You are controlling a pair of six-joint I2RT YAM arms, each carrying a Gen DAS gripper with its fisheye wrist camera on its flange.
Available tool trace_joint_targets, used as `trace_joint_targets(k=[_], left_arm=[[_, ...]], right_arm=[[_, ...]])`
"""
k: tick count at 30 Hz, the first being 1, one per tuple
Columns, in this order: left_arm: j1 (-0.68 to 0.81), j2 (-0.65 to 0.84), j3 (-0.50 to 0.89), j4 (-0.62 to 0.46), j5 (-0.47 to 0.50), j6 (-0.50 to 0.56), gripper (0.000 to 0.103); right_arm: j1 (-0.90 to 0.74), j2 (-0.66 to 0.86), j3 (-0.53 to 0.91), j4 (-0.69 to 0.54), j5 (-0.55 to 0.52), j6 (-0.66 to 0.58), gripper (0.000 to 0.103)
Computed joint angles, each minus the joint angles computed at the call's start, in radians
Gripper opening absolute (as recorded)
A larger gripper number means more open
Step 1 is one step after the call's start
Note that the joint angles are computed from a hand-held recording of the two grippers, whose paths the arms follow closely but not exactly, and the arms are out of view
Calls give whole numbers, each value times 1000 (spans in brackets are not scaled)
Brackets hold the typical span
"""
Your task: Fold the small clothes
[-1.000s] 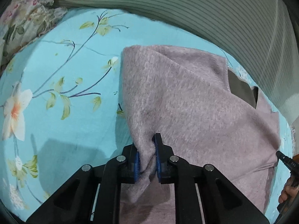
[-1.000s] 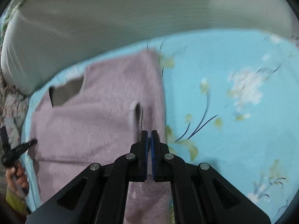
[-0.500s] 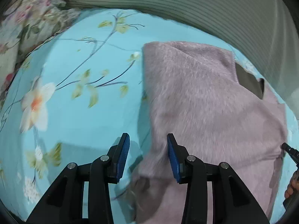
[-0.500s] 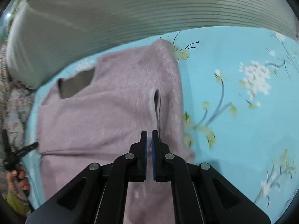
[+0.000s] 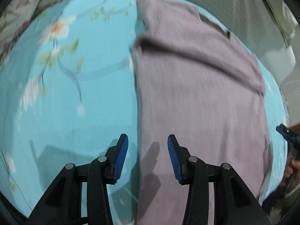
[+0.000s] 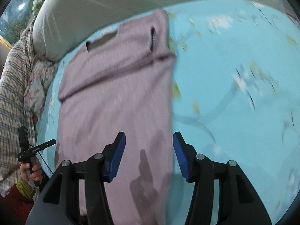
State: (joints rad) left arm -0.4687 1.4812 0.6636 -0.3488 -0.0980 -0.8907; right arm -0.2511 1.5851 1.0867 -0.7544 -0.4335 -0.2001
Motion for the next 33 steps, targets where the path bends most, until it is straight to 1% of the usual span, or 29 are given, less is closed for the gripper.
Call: trace_joint_targets(k=[3,5,7,8,9,10,12,13,14,16,18,19,20,21,23,25,27,28,29,31,32,33], left_arm=[[-129,-73,-88,-6,8,-96,48],[-229,-97,-124,-14,0,-168,49],[-336,-110,-153,-15,-12,-244,50],[-386,-111,-165,-8,-21,-280,52],[-444,-109,-172,-7,-35,-323,53],[-473,-103,-169,-12,-45,-342,53],[-557,-99,-160,-43,-77,-385,53],[-589,-95,-159,-45,-84,-402,53],[-617,-109,-166,-54,-86,-420,53],[-669,-155,-197,-60,-87,-465,53],[-707,-202,-238,-49,-89,-506,53],[-737,-231,-265,-37,-99,-539,53],[-724,-255,-283,-28,-95,-530,53],[-744,-276,-303,-15,-105,-557,53],[-753,-312,-335,12,-109,-566,54],[-756,-359,-380,62,-100,-564,54],[-708,-338,-408,170,-62,-519,54],[-676,-305,-410,223,-44,-493,54],[-671,-298,-418,253,-43,-493,54],[-683,-367,-471,276,-54,-522,51],[-694,-410,-495,265,-63,-546,45],[-695,-436,-512,265,-66,-558,41]], right_arm=[[-62,-77,-99,-74,-23,-59,54],[-68,-135,-167,-92,-9,-77,54],[-35,-203,-250,-89,23,-78,54],[2,-228,-281,-81,75,-68,54],[54,-251,-309,-67,165,-56,54],[129,-299,-356,-47,309,-59,54],[202,-388,-415,-43,471,-98,54],[201,-416,-425,-57,502,-110,54],[156,-453,-427,-92,520,-133,54],[50,-494,-422,-134,496,-181,54],[-104,-515,-401,-182,370,-258,54],[-178,-502,-384,-217,277,-290,54],[-214,-486,-374,-240,212,-308,54],[-244,-468,-370,-257,132,-323,54],[-260,-432,-385,-246,38,-323,54],[-250,-393,-419,-198,7,-288,54],[-255,-351,-436,-165,-20,-279,54],[-278,-343,-448,-172,-52,-303,55],[-300,-334,-448,-189,-79,-333,55],[-354,-275,-417,-266,-140,-424,51],[-373,-245,-410,-282,-156,-462,45],[-371,-234,-415,-280,-161,-465,35]])
